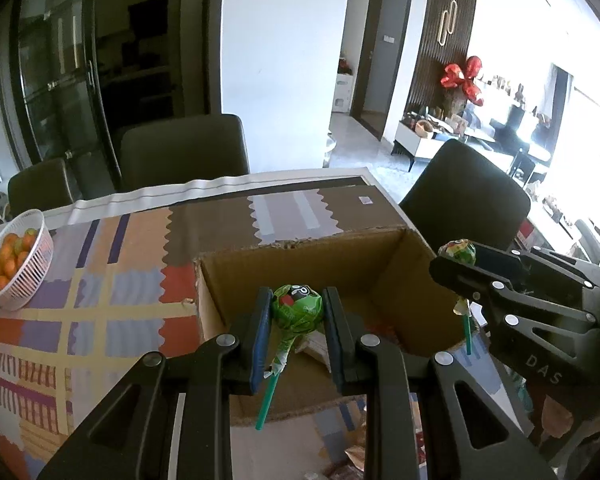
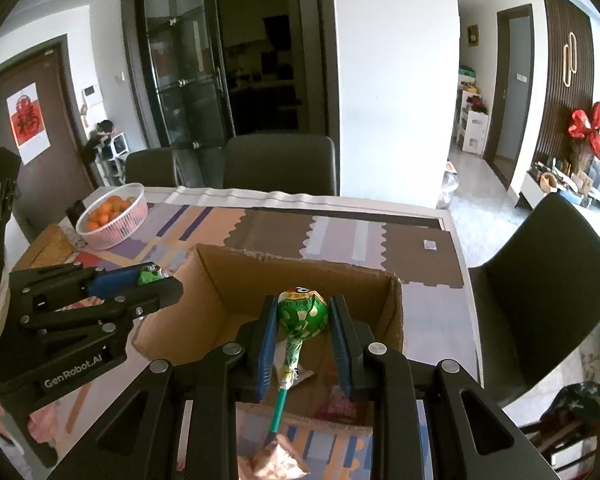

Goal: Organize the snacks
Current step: 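Carry the lollipop into the box and open the left tool, then move both tools back toward the remaining snacks beside the box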

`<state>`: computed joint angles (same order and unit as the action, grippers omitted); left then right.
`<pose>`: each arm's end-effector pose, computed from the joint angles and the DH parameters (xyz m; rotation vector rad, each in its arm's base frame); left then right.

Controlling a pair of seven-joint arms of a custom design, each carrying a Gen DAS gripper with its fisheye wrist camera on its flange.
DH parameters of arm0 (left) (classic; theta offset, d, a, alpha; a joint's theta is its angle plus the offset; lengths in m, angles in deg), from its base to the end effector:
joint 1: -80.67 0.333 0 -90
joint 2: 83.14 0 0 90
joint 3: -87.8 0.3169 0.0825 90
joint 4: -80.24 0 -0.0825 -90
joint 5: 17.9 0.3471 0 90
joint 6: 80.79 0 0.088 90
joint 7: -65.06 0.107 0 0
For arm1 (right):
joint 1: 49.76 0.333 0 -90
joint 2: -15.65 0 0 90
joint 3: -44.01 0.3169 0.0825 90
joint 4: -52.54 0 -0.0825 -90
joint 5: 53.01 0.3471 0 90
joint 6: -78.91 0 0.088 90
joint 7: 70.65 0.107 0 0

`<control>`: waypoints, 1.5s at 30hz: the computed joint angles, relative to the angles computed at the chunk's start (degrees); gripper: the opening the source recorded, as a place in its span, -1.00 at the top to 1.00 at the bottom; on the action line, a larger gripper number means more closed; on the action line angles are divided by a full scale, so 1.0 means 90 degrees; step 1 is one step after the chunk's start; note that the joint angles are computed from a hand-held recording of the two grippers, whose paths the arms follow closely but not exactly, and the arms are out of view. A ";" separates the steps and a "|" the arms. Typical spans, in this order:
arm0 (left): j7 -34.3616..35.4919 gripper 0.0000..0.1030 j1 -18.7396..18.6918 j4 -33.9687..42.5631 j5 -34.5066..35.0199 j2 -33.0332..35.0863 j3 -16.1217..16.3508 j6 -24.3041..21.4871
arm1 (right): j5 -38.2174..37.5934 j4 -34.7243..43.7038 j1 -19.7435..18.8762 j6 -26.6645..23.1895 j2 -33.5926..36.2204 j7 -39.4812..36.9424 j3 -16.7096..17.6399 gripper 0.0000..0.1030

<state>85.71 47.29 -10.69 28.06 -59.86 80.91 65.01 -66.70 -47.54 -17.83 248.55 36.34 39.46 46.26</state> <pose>0.5220 -0.4365 0.4779 -1.7824 1.8142 -0.8250 0.5451 0.3848 0.4883 -1.9753 1.2362 -0.4752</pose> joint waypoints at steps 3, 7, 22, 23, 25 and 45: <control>0.0164 0.50 0.0013 0.0199 -0.0105 0.0157 -0.0012 -0.0092 | 0.0015 0.0175 -0.0022 -0.0077 0.0149 -0.0102 0.0003 0.48; 0.0318 0.50 -0.0034 0.0479 -0.0193 0.0376 0.0046 -0.0209 | 0.0081 0.0379 -0.0042 -0.0128 0.0341 -0.0122 0.0000 0.48; -0.0537 -0.17 -0.0457 -0.0097 0.1060 -0.0087 0.0000 -0.0597 | -0.1308 -0.0646 0.0752 0.0356 -0.0278 0.1424 -0.1070 0.07; -0.0586 -0.18 -0.0453 -0.0172 0.1120 -0.0139 -0.0039 -0.0567 | -0.1680 -0.0830 0.0929 0.0446 -0.0414 0.1781 -0.1296 0.07; -0.0676 -0.19 -0.0463 -0.0304 0.1229 -0.0235 -0.0123 -0.0527 | -0.2249 -0.1050 0.1078 0.0541 -0.0599 0.2312 -0.1505 0.07; -0.0871 -0.26 -0.0662 -0.0915 0.1414 -0.0352 -0.0579 -0.0234 | -0.5620 -0.2731 0.0571 0.0710 -0.1884 0.5958 -0.1217 0.07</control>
